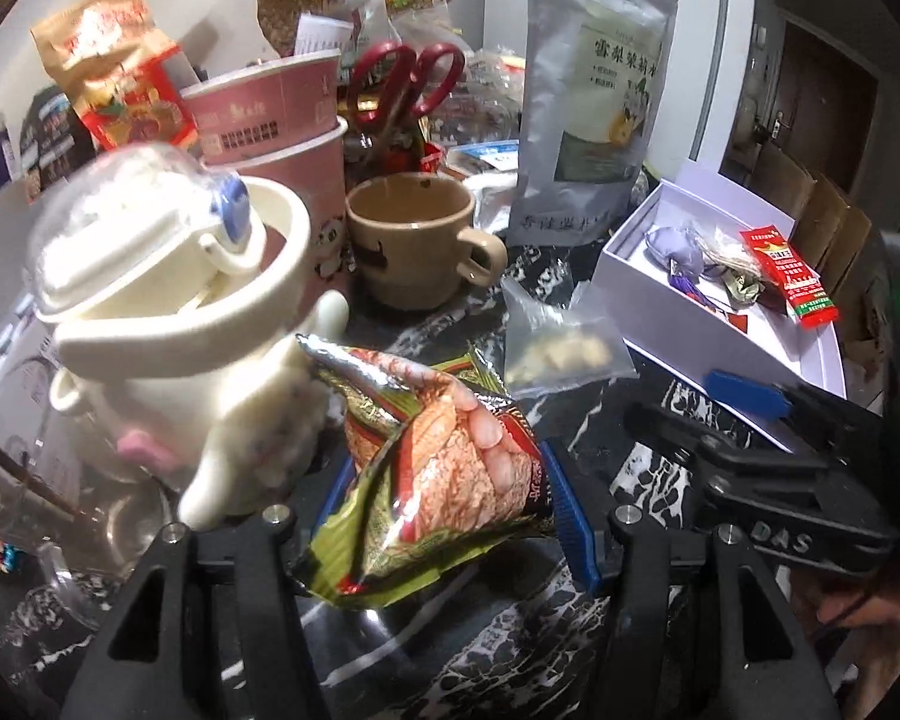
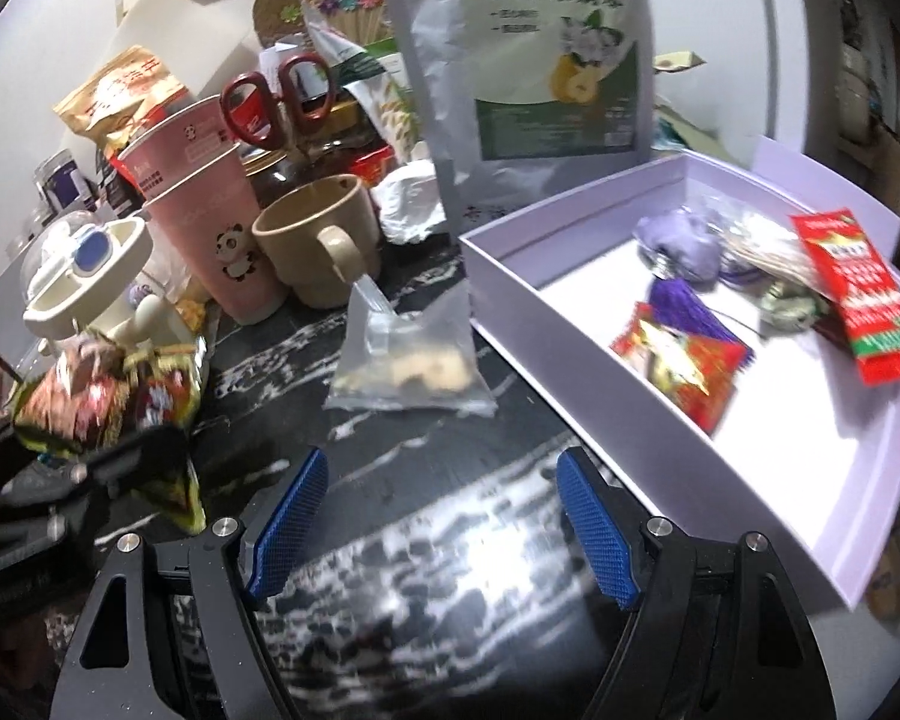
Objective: Organize soft objects
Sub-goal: 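Move the right tool to the clear zip bag of white food and grasp it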
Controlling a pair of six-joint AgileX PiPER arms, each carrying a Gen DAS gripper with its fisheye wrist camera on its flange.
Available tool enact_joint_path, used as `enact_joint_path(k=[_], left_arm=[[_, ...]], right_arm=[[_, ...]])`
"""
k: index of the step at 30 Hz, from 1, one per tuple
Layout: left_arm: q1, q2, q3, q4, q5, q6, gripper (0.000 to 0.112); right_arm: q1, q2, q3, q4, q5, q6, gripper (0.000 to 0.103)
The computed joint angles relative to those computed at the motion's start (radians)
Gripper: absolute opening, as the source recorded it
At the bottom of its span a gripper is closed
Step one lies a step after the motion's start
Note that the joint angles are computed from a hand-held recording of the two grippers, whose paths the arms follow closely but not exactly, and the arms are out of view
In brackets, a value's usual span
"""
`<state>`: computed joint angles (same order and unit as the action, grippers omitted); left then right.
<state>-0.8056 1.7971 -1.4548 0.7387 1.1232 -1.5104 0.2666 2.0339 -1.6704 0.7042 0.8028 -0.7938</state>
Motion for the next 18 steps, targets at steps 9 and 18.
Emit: enact_joint_path(k=[9, 18], left_arm=[[0.048, -0.024, 0.026, -0.059, -0.056, 0.028, 0.058], [0.075, -0.041, 0.055, -0.075, -0.093, 0.032, 0.058]], right_arm=[[0.062, 0.181, -0.286, -0.066, 0.117, 0.094, 0.079], [0.109, 0.297, -0.461, -0.195, 0.149, 0.249, 0.032]])
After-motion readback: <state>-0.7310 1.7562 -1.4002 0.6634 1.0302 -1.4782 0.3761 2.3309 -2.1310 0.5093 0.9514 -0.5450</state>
